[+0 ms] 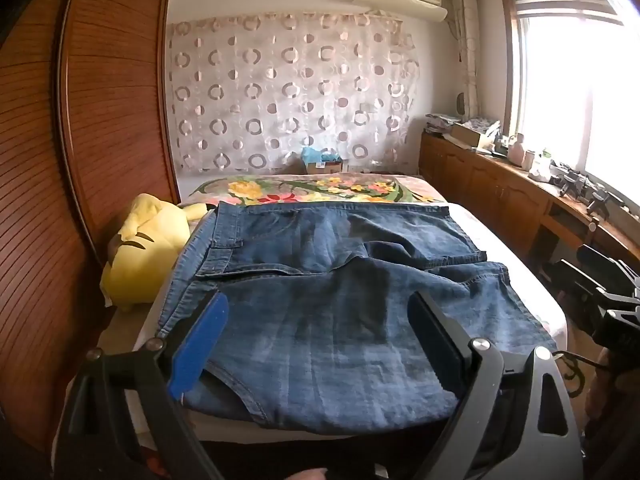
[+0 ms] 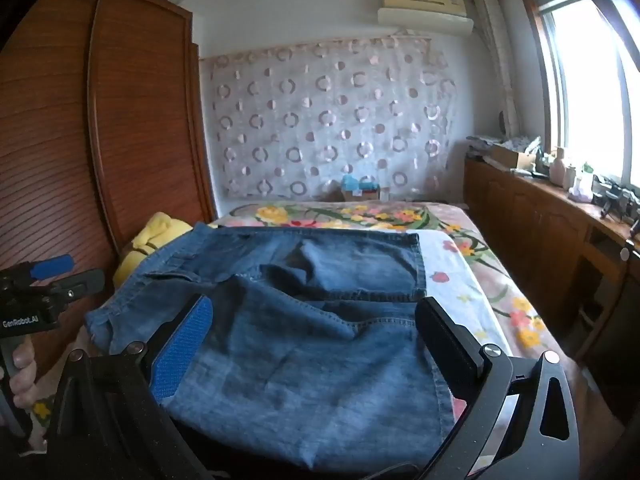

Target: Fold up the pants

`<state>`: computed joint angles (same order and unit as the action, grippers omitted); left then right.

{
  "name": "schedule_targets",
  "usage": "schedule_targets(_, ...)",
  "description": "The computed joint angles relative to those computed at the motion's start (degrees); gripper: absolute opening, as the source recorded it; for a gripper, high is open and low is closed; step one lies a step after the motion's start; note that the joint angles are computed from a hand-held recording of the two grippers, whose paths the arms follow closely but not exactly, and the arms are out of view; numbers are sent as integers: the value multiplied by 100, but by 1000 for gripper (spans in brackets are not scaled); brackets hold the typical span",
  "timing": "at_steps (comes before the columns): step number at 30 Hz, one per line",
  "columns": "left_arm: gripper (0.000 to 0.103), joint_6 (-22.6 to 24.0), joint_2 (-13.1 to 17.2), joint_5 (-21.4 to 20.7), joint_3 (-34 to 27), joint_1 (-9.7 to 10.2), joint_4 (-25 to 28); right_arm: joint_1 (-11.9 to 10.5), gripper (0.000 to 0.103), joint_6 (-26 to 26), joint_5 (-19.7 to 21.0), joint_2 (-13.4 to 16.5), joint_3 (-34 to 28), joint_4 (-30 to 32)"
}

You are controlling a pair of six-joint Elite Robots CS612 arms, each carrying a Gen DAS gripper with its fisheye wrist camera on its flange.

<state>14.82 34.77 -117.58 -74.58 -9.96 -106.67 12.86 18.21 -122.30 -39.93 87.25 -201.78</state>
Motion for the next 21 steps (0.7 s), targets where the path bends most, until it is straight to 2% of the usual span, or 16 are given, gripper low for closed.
schedule_targets(21,92,-32,1,1,7,2,-34,4,103,-43,-48,19,-27,0)
